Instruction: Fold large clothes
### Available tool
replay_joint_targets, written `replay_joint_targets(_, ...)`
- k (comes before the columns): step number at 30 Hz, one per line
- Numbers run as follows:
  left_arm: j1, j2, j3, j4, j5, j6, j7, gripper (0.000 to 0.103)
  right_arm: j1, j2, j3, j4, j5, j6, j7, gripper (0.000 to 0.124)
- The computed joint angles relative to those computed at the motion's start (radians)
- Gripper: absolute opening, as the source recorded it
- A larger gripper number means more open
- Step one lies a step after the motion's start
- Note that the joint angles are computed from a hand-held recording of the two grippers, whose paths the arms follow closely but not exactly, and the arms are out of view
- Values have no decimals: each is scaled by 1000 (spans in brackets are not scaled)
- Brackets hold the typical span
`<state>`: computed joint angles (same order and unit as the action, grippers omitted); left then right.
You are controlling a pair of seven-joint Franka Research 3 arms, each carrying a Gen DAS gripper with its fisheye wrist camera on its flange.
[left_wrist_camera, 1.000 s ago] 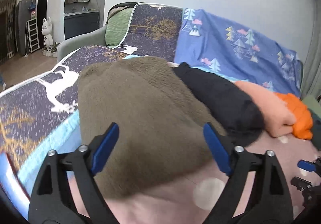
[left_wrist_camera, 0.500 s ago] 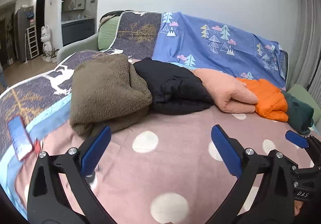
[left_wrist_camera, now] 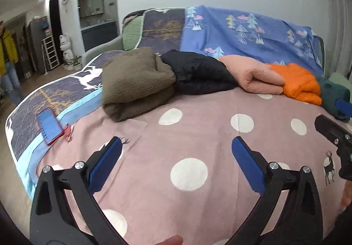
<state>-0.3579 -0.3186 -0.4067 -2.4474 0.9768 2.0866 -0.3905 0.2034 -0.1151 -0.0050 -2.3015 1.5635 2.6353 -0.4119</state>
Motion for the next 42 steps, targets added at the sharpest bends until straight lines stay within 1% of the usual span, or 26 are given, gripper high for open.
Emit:
replay_joint_targets(3,-9,-37,-10,-16,-17,-1,-43,101,-3,-29,-8,-28,27,-27,-38,102)
replay_joint_targets(4,-10,-42,-16,-15,-23,-13,-50,101,-6,-34,-13,-34,30,-39,-33,102)
replay_joint_targets(6,-15,-34,-34,6,-37,-63,-50,101,-14,-34,-22,-35,26,-63,2,102)
replay_joint_targets(7,-20,-28,-39,14,-39,-77,-47,101,-17,-29,-24,-32,25,-68,19,102)
replay_joint_targets(8,-26,-21,-40,20,-36,-76,-40,101,-21,-20,-26,-26,26,-68,39,102)
replay_joint_targets(13,-37,6,-28,24,5,-2,-45,101,-32,22,-16,-1,-21,-44,109,102)
replay_joint_targets(15,-33,13,-21,21,20,23,-58,101,-29,26,-8,-1,-3,-16,64,102)
replay_joint_targets(16,-31,17,-20,18,27,32,-67,101,-25,27,-4,-2,29,1,24,102)
replay_joint_targets(18,-27,26,-15,14,36,44,-75,101,-21,35,2,1,55,20,-3,102)
replay_joint_targets(24,-8,36,14,-9,41,118,-87,101,-8,73,21,24,17,62,36,102)
replay_joint_targets(30,8,34,18,-23,44,145,-101,101,7,91,36,28,3,97,30,102)
replay_joint_targets(36,17,32,18,-34,44,169,-114,101,14,96,39,26,-5,113,38,102)
replay_joint_targets(42,20,37,15,-30,43,169,-110,101,11,103,37,33,-21,118,68,102)
